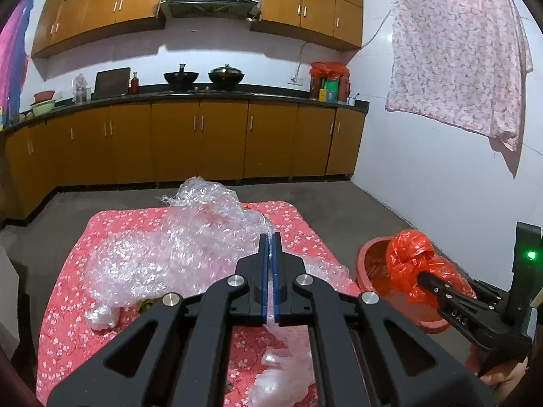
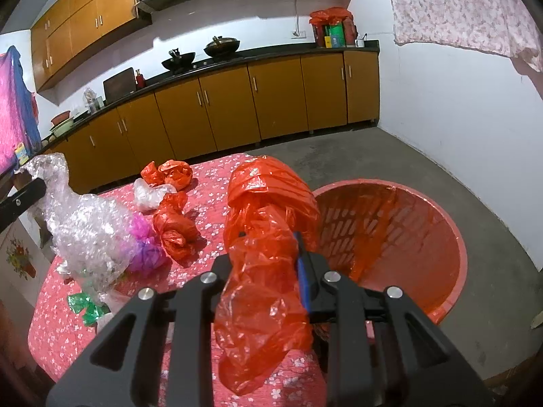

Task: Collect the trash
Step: 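Carry both bags to the orange basket and open both grippers over it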

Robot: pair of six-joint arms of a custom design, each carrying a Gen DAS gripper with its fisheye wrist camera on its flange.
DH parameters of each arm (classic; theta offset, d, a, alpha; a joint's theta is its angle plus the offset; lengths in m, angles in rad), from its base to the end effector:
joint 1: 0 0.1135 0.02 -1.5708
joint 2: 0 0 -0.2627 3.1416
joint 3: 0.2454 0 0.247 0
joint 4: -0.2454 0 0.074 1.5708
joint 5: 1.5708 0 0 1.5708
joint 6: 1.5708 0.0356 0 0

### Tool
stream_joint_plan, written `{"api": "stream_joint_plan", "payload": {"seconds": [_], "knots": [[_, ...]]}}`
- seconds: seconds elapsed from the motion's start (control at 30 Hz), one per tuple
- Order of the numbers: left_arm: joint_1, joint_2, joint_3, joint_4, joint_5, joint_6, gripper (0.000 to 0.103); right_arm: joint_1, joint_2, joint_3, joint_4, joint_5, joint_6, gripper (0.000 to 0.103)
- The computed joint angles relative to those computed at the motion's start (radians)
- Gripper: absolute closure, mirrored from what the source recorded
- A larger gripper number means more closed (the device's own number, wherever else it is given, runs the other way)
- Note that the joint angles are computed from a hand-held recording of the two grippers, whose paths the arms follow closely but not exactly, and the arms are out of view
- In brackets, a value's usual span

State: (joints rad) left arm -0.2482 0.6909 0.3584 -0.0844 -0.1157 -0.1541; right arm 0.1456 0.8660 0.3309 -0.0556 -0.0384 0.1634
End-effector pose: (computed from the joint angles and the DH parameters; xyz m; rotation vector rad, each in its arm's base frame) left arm 0.1596 -0.0362 0.2151 0.0187 1.9876 -0.1456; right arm 0.1754 0.0271 0.1820 -0.0029 2.1692 0.2192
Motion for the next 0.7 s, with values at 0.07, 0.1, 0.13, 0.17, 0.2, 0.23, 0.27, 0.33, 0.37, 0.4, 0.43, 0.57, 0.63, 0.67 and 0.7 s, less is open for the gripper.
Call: {"api": "stream_joint_plan", "payload": {"seconds": [0.07,0.1,0.13,0.17,0.2,0.23,0.27,0.33,0.37,0.4,0.43,0.57,0.63,0.67,0.7], "knots": [[-0.02,0.017,0.007,0.01,-0.009,-0.002,0.101,0.001,-0.01,0.001,-0.007,0.003,-0.001,0.077],[-0.025,0.027,0.009,0.018,-0.007,0.001,0.101,-0.008,-0.016,0.002,-0.011,-0.003,-0.005,0.077],[-0.036,0.038,0.012,0.025,-0.012,-0.001,0.101,-0.022,-0.021,0.003,-0.014,-0.012,-0.01,0.077],[-0.048,0.051,0.016,0.033,-0.015,-0.004,0.101,-0.034,-0.027,0.004,-0.02,-0.019,-0.014,0.077],[-0.055,0.067,0.021,0.044,-0.014,-0.005,0.101,-0.044,-0.03,0.005,-0.022,-0.022,-0.017,0.077],[-0.066,0.08,0.024,0.052,-0.018,-0.008,0.101,-0.062,-0.03,0.007,-0.024,-0.032,-0.025,0.077],[-0.082,0.098,0.029,0.062,-0.024,-0.011,0.101,-0.077,-0.028,0.009,-0.024,-0.04,-0.032,0.077],[-0.11,0.138,0.041,0.085,-0.032,-0.021,0.101,-0.108,-0.028,0.011,-0.028,-0.053,-0.044,0.077],[-0.125,0.161,0.049,0.098,-0.036,-0.026,0.101,-0.125,-0.029,0.013,-0.03,-0.062,-0.052,0.077],[-0.142,0.185,0.059,0.11,-0.04,-0.031,0.101,-0.158,-0.027,0.016,-0.033,-0.08,-0.065,0.077],[-0.153,0.201,0.066,0.119,-0.041,-0.033,0.101,-0.184,-0.028,0.015,-0.035,-0.092,-0.075,0.077],[-0.224,0.306,0.111,0.175,-0.051,-0.046,0.101,-0.284,-0.019,0.02,-0.038,-0.137,-0.111,0.077],[-0.256,0.358,0.136,0.203,-0.058,-0.05,0.101,-0.344,-0.003,0.027,-0.036,-0.167,-0.132,0.077],[-0.274,0.391,0.149,0.223,-0.06,-0.049,0.101,-0.368,0.005,0.03,-0.034,-0.178,-0.14,0.077],[-0.291,0.424,0.165,0.239,-0.064,-0.05,0.101,-0.388,0.016,0.035,-0.03,-0.186,-0.147,0.077]]}}
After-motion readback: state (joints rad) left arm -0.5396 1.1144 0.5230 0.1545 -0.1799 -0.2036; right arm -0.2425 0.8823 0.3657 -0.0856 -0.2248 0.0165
